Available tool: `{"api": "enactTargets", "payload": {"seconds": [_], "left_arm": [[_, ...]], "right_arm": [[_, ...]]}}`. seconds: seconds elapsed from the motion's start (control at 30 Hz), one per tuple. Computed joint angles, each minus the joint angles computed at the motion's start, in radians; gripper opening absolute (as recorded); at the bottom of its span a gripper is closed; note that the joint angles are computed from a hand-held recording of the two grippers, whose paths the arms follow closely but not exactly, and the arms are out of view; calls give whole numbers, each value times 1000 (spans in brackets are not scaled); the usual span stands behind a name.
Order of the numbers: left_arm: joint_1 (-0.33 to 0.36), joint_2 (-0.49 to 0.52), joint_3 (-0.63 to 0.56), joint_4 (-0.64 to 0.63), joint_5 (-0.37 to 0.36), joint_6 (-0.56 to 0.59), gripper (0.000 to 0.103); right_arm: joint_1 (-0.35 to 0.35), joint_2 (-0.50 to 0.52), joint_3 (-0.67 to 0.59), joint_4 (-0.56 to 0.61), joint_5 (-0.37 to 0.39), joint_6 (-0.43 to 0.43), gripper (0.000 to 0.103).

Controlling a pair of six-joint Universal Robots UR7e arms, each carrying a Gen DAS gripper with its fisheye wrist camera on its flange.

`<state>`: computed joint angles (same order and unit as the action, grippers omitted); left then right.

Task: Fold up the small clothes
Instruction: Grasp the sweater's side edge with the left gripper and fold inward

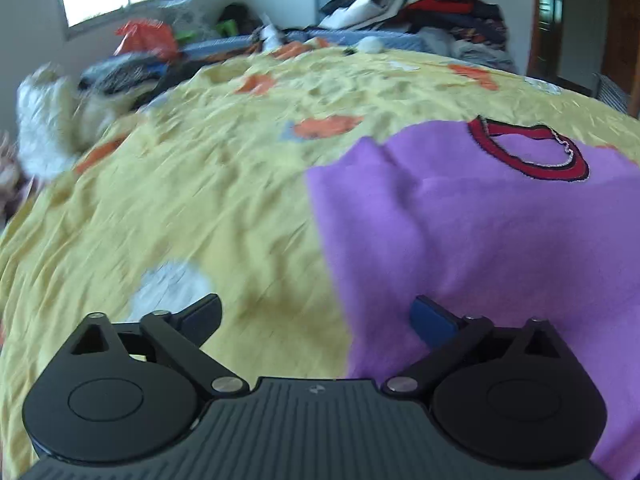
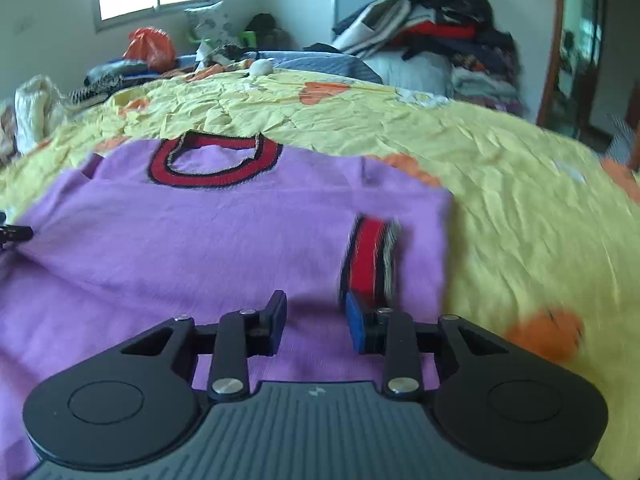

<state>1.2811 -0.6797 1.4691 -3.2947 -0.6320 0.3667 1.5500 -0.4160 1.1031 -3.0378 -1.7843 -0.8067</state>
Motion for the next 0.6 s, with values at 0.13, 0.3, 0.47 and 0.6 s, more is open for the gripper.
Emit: {"api": "enactTargets", "payload": {"seconds": [0.13,0.3,0.47,0.6], "left_arm": [[-18,-135,211,56,-40,-99,96],[-39,-275,461,68,-66,-183,101],[-56,-430,647,131,-124,-312,100],[15,-519,710,104,-362,-427,95]], "right_arm": [[-26,-89,225,-167,-8,-146,73],[-70,-243,443,-179,30,-169,73],[-100,-368,588,-143,22,-161,73],[-127,-432,697,-207,52,-169,74]]}}
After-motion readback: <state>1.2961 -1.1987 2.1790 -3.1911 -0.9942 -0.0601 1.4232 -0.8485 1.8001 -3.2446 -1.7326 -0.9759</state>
